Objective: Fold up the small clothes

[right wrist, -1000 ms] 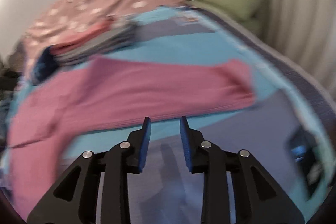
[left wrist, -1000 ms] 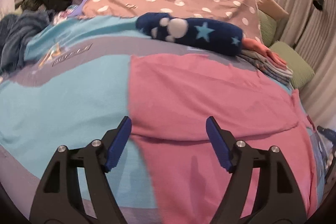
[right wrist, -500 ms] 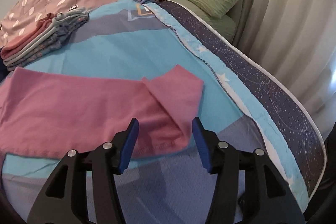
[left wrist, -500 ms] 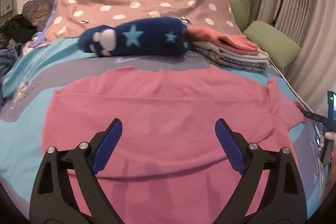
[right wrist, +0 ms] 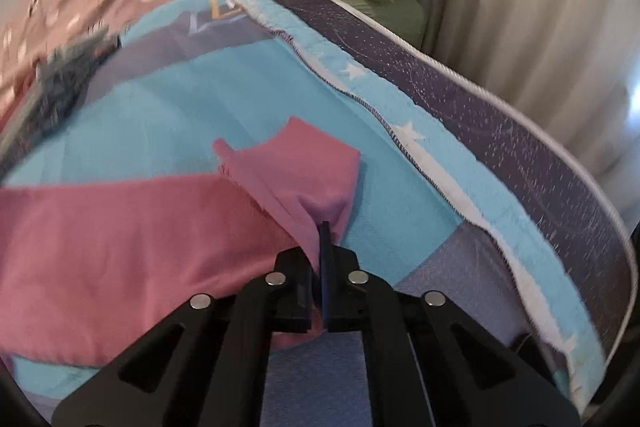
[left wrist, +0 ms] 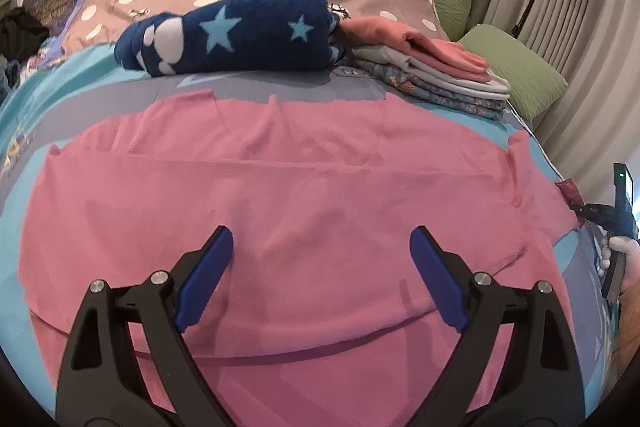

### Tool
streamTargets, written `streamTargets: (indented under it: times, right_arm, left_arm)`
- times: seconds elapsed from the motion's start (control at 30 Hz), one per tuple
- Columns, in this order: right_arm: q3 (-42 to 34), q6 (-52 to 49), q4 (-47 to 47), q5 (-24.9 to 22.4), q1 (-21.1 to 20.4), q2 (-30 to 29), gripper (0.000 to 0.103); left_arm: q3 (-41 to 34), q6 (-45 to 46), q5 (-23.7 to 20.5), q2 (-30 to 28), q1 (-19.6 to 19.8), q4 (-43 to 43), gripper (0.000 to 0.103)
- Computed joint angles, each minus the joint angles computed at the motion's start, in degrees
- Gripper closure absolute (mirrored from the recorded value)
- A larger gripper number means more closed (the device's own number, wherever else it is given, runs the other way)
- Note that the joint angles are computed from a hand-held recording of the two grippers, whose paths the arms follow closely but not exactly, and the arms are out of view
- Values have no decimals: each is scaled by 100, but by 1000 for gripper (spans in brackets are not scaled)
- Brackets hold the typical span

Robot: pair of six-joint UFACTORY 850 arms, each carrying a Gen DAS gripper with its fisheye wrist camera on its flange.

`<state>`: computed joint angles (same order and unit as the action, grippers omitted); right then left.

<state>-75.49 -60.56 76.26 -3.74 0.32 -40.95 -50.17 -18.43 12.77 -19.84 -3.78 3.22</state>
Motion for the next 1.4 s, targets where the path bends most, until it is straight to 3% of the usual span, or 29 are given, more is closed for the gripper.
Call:
streamTargets:
  times: [0.1, 0.2, 0.3, 0.47, 0.57, 0.7, 0.9, 1.1, 1.3, 1.4]
  right_arm:
    - [167, -1409, 1799, -1104, -146, 316, 101]
    - [502, -2857, 3197, -2021, 20, 697, 101]
    - [625, -2898, 2989, -2854, 366, 978, 101]
    - [619, -3381, 2921, -3477, 1177, 1136, 101]
    - [482, -3539, 2692, -3419, 1730, 1012, 101]
    - [325, -3565, 2293, -2869, 2278, 728, 101]
    - [479, -3937, 2336, -2282, 2619, 629, 101]
    - [628, -4244, 2462, -2200, 2638, 700, 99]
    - [847, -4824, 3028, -2302, 2616, 779, 98]
    - [929, -4800, 3415, -2676, 2466, 802, 98]
  left_arm:
    - [75, -879, 150, 1, 98, 809, 12]
    - [133, -1351, 311, 10, 157, 1225, 12]
    - [213, -1887, 545, 43, 234, 1754, 12]
    - [446, -3214, 1277, 128, 526, 2950, 12]
    - [550, -3992, 1803, 138, 757, 3691, 14]
    - [566, -4725, 2369, 107, 966, 4518, 15]
    - [364, -6025, 3245, -183, 1226, 5782, 15]
    - [173, -6968, 3844, -405, 1331, 6520, 15]
    - [73, -7379, 3204, -320, 1116, 6970, 15]
    - [122, -7464, 2909, -193, 1038, 6995, 16]
